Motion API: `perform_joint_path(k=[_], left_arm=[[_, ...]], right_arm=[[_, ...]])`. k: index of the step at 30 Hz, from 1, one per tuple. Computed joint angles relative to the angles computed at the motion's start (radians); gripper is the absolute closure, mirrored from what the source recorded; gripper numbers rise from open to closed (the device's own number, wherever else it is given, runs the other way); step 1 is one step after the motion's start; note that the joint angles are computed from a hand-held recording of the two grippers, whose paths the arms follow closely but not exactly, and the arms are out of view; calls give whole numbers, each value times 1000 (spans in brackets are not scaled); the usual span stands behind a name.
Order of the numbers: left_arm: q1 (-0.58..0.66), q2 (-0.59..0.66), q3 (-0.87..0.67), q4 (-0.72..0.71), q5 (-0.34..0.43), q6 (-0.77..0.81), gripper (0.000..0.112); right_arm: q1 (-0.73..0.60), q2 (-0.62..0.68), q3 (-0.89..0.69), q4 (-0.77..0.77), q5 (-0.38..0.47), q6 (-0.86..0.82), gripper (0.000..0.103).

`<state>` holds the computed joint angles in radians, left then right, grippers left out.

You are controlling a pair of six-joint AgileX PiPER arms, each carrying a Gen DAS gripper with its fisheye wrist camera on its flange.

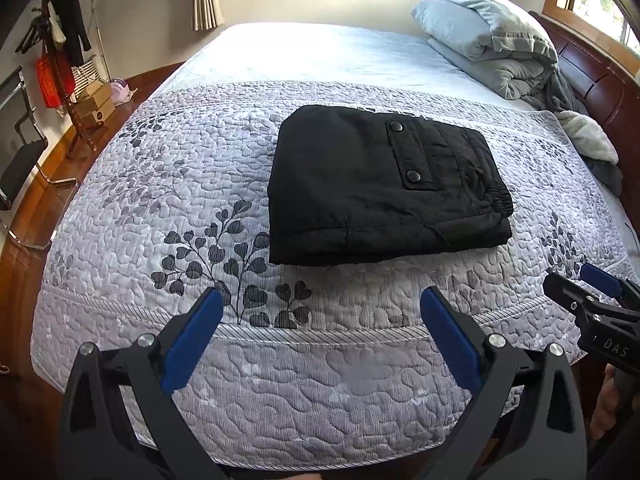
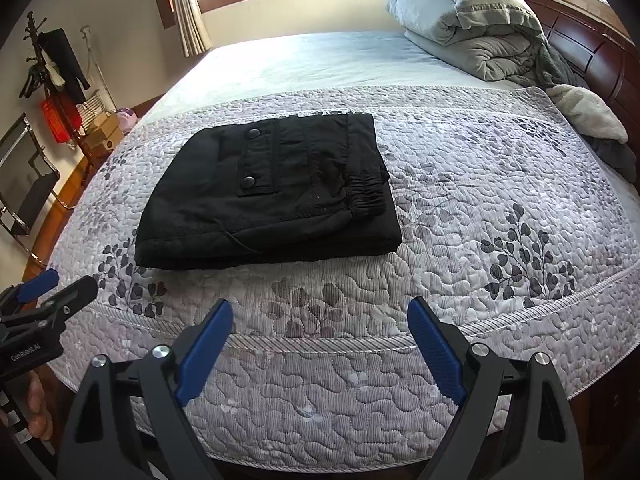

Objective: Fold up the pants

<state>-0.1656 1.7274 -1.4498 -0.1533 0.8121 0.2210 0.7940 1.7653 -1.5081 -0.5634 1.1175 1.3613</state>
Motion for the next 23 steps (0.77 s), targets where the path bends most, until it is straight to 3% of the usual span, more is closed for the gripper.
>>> perform_joint_path(k=[23], left_arm=[[4,0,-8,-21,25,8,14]], right_arm=[[-3,1,14,15,-13,-2,13]])
